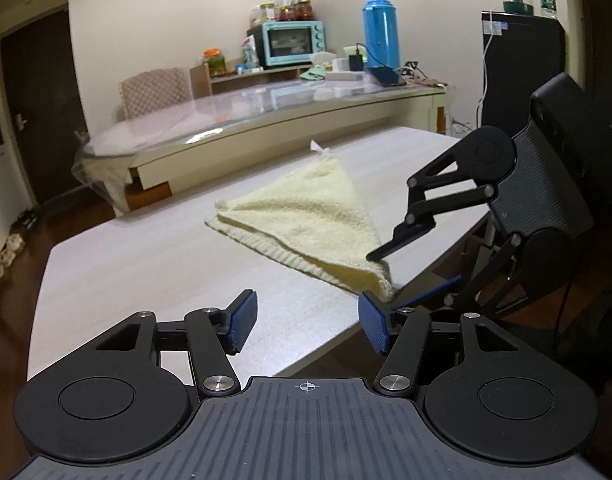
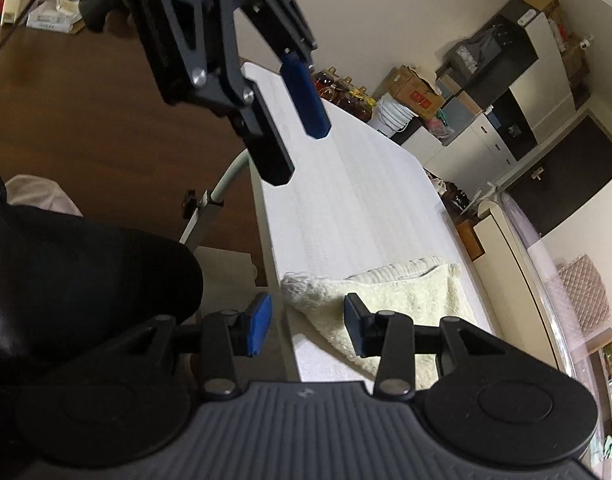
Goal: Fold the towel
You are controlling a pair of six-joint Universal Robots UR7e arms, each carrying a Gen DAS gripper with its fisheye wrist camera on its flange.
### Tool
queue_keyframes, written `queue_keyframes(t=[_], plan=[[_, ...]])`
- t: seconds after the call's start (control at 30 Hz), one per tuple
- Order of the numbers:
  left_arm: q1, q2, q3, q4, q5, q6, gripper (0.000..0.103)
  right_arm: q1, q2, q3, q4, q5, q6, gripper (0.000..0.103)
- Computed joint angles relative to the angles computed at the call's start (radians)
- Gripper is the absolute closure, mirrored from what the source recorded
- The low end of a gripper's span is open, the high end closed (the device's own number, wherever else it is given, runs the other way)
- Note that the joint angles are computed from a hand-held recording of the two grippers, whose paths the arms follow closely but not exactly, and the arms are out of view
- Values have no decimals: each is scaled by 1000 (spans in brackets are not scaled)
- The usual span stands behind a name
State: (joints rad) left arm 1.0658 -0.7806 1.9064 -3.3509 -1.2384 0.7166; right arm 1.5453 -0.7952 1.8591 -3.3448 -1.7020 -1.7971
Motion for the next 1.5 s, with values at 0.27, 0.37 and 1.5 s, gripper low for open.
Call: queue_keyframes(t=[0.27,0.37,1.5], plan=[[9,-3,3,-13,-3,-8,37,-6,12,33,-62,-8,-35,79],[11,-4,3,-16,-3,-7,37,-6,24,42,-109,3,-37,78],[46,170,-503,468,21,151,31,-35,-312,93,504,65,317,87]])
